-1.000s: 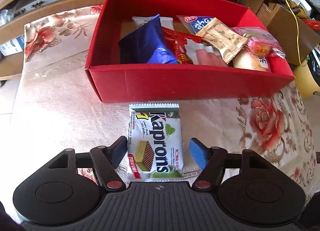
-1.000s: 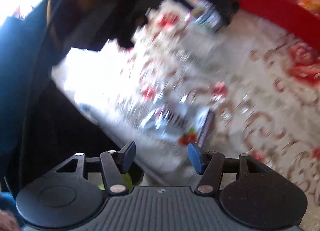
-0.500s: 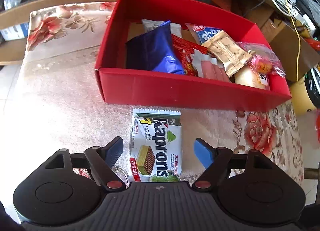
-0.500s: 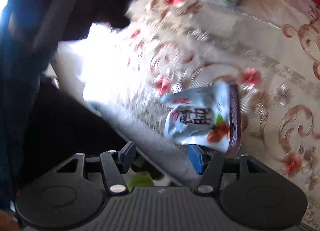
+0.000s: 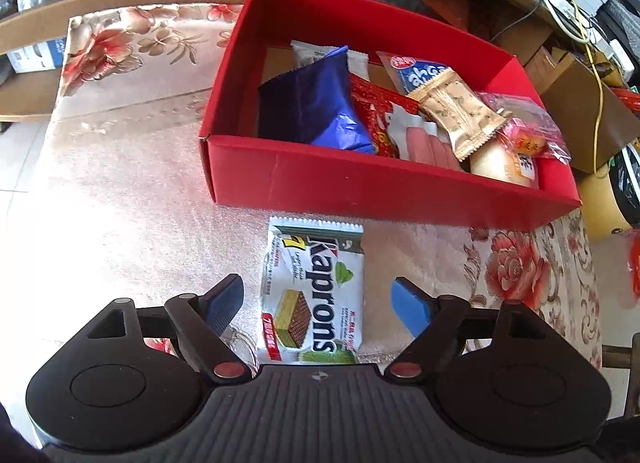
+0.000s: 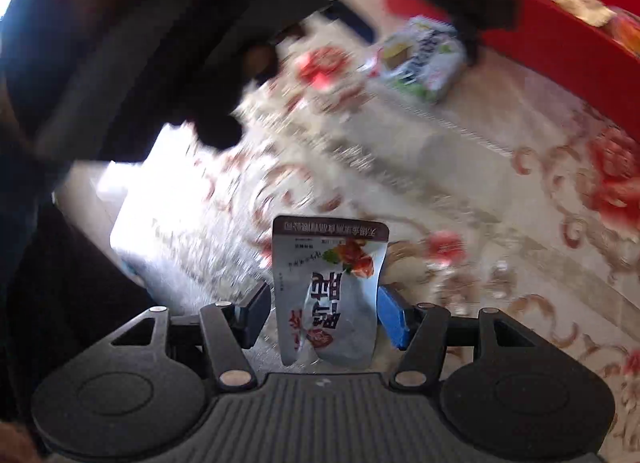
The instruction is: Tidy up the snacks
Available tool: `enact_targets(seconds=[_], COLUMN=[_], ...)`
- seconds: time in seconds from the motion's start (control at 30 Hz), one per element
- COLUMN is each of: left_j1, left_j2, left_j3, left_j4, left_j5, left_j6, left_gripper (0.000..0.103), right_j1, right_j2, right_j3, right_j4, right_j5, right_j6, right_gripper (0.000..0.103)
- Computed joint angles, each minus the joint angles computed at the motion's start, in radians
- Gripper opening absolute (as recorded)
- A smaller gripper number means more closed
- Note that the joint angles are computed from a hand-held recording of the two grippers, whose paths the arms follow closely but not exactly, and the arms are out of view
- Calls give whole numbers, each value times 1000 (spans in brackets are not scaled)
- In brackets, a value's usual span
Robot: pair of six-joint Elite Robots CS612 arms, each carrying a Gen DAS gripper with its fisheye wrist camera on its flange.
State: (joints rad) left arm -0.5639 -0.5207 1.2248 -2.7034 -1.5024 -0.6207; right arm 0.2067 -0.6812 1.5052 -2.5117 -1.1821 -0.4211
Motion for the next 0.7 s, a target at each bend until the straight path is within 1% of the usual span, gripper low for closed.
enact_targets(seconds=[0.07, 0.1, 0.17, 0.23, 0.27, 0.33, 0.37, 0.43, 0.5, 0.53, 0.57, 0.63, 0.7], left_j1=[-1, -2, -1, 2, 3, 5, 5, 6, 5, 4, 3, -2, -10], left_j2=[-5, -7, -9, -10, -10, -10, -9, -5, 0, 3, 6, 12, 18], left_j3=[9, 13, 19, 20, 21, 21, 20, 12, 1, -5, -11, -23, -35], left_j4=[-7, -8, -6, 0, -4, -11, -15, -10, 6, 17, 28, 49, 68], left_j5=[-1, 1, 3, 5, 5, 1, 0, 3, 5, 6, 6, 24, 54], left_j6=[13, 15, 7, -5, -11, -18, -21, -29, -26, -22, -16, 0, 15], left_gripper=[86, 87, 87, 87, 87, 87, 87, 88, 88, 88, 88, 88, 88], right_j1=[7, 11, 17, 24, 25, 21, 21, 25, 27, 29, 27, 18, 14], right_j2=[2, 4, 6, 3, 2, 4, 7, 7, 3, 2, 1, -2, -1], right_j3=[2, 1, 3, 10, 12, 4, 1, 9, 25, 33, 37, 35, 36], right_j4=[-7, -10, -20, -35, -37, -2, 8, -16, -49, -71, -82, -73, -96], right_j5=[-17, -22, -31, -45, -44, 3, 13, 6, -7, -16, -22, -24, -49], right_j6=[-25, -27, -23, -20, -14, -5, -6, -23, -47, -58, -73, -83, -81], right_gripper=[63, 63, 69, 69, 69, 69, 70, 71, 67, 59, 54, 53, 53])
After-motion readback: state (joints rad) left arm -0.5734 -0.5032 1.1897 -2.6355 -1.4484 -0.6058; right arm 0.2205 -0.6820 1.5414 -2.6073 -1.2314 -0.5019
